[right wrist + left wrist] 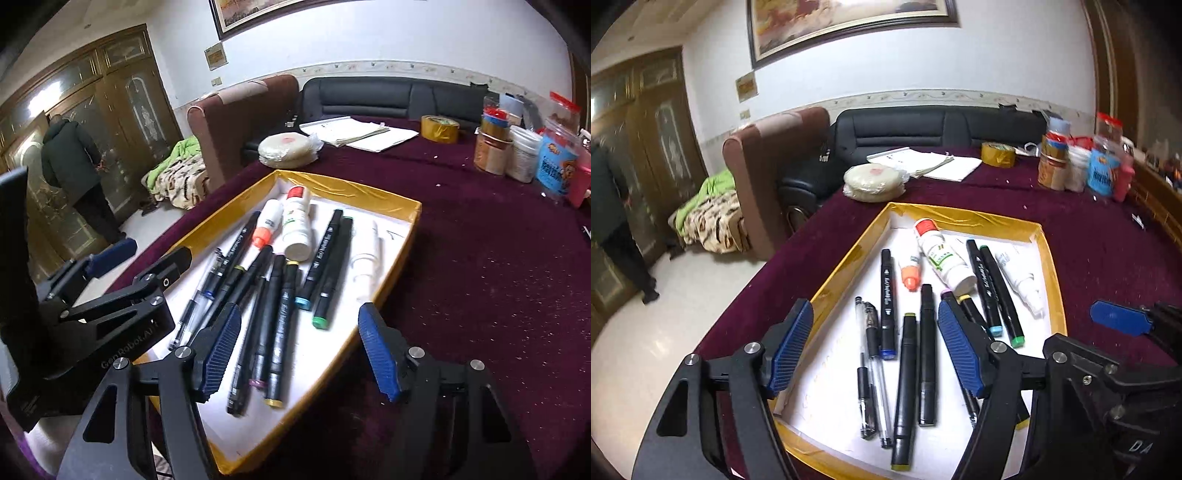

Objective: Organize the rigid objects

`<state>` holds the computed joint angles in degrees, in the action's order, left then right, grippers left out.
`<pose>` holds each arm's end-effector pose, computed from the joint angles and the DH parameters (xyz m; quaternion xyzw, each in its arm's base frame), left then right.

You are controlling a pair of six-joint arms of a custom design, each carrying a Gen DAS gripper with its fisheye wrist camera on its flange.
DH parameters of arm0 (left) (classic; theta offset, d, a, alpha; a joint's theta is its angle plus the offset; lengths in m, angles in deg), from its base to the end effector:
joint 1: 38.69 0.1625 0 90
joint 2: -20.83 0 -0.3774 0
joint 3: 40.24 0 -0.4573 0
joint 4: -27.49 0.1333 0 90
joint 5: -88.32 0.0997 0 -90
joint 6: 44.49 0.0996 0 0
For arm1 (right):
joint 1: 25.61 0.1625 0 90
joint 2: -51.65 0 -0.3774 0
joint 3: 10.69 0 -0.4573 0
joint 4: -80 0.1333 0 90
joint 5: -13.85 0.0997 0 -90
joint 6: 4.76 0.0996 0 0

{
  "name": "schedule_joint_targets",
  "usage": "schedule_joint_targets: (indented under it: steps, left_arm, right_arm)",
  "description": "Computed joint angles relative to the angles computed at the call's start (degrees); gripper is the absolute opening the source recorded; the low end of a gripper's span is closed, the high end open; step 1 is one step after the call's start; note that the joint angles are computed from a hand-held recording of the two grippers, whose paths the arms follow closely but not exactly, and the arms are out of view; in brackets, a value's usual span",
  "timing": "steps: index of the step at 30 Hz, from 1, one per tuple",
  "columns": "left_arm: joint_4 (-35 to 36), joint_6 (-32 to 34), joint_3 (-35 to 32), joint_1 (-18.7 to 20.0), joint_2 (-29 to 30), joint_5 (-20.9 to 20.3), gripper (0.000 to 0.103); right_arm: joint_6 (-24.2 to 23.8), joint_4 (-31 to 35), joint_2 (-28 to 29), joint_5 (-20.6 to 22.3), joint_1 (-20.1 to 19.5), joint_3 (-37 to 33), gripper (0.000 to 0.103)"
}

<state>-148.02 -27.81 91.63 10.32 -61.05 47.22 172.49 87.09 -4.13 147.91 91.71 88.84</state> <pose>-0.1487 -0.4888 0.1905 0.3075 0.8203 -0.3544 0.3269 0.2912 -0.4241 0.0399 0.1052 -0.8761 0.3787 0.2792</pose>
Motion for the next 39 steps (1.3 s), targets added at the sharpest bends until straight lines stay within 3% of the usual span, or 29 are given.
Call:
schedule_joint_targets:
  steps: [10, 39]
  left_arm:
    - [4.6, -2.1, 0.1, -1.5, 0.2, 1.3, 0.074]
    - [12.9, -7.6, -0.9, 0.3, -0.3, -2.4, 0.074]
  right_arm:
    - [2.3, 0.4, -1.5, 0.6, -1.1, 1.7, 0.061]
    - [4.4, 3.0, 1.1, 1.6, -1.4, -0.3, 0.062]
